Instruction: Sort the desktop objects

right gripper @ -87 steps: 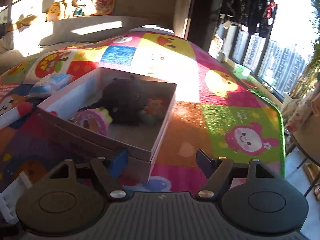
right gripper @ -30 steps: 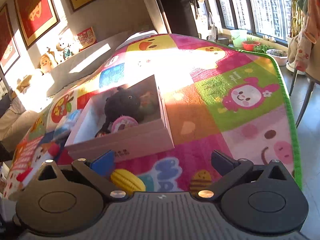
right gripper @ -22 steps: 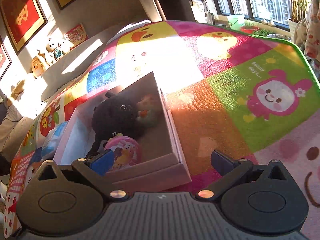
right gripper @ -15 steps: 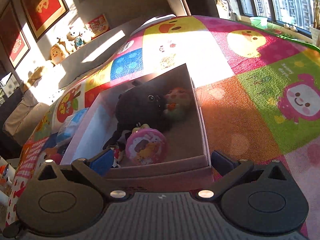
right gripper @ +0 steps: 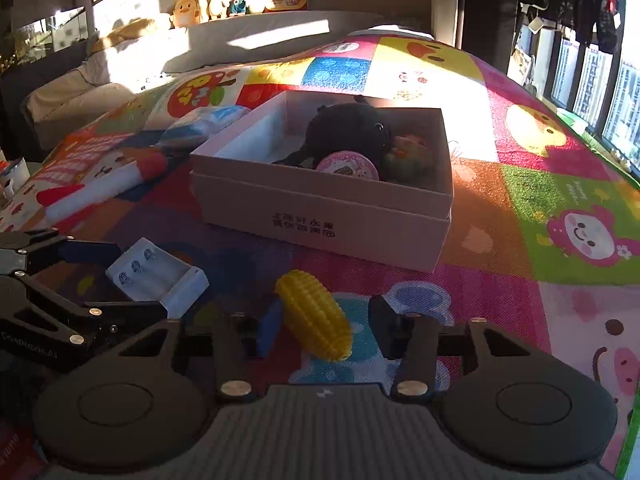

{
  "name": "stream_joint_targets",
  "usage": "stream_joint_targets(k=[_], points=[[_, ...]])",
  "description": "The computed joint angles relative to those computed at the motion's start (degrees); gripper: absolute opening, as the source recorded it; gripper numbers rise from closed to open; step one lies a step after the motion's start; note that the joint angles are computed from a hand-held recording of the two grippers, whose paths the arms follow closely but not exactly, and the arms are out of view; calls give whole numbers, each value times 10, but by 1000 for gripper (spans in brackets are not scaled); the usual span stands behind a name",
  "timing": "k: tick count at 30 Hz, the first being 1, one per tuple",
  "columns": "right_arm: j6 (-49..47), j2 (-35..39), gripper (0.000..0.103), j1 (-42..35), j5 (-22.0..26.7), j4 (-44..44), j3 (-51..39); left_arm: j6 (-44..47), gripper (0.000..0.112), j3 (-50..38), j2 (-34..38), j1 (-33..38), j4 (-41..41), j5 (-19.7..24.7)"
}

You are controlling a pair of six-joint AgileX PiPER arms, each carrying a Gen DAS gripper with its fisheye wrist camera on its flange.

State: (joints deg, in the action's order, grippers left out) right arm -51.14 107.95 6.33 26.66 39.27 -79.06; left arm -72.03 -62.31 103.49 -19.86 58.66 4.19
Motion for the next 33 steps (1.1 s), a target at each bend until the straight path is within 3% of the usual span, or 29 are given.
stream_joint_targets(k=[2, 6, 11, 14, 18, 24, 26, 28, 29, 33], points=[[17, 7, 40, -2, 19, -5, -10, -39, 103, 1, -1, -1, 35, 5], [-45, -16, 31, -5, 34, 23, 27, -59, 103, 2, -1, -1, 50, 9], [-76, -52, 33, -9, 14, 20, 74, -38, 103, -4, 2, -5, 32, 17], [-54, -46, 39, -18, 18, 23, 64, -38, 103, -5, 3, -7, 33, 22], [-68, -35, 72, -9, -11, 42, 57, -40, 103, -6, 4, -8, 36, 24], [-80, 10, 76, 4, -16, 42, 9, -45, 103, -5, 4, -7, 40, 22], [-51, 23, 75, 5, 2, 16, -13, -58, 103, -3, 3, -5, 51, 19], [-41, 26, 55, 3, 23, 8, -20, -70, 103, -2, 2, -4, 62, 16], [-38, 22, 51, 3, 27, 4, -16, -76, 103, -1, 2, -4, 68, 15], [-72, -21, 47, -4, 14, 48, 51, -107, 103, 1, 2, -3, 98, 12]])
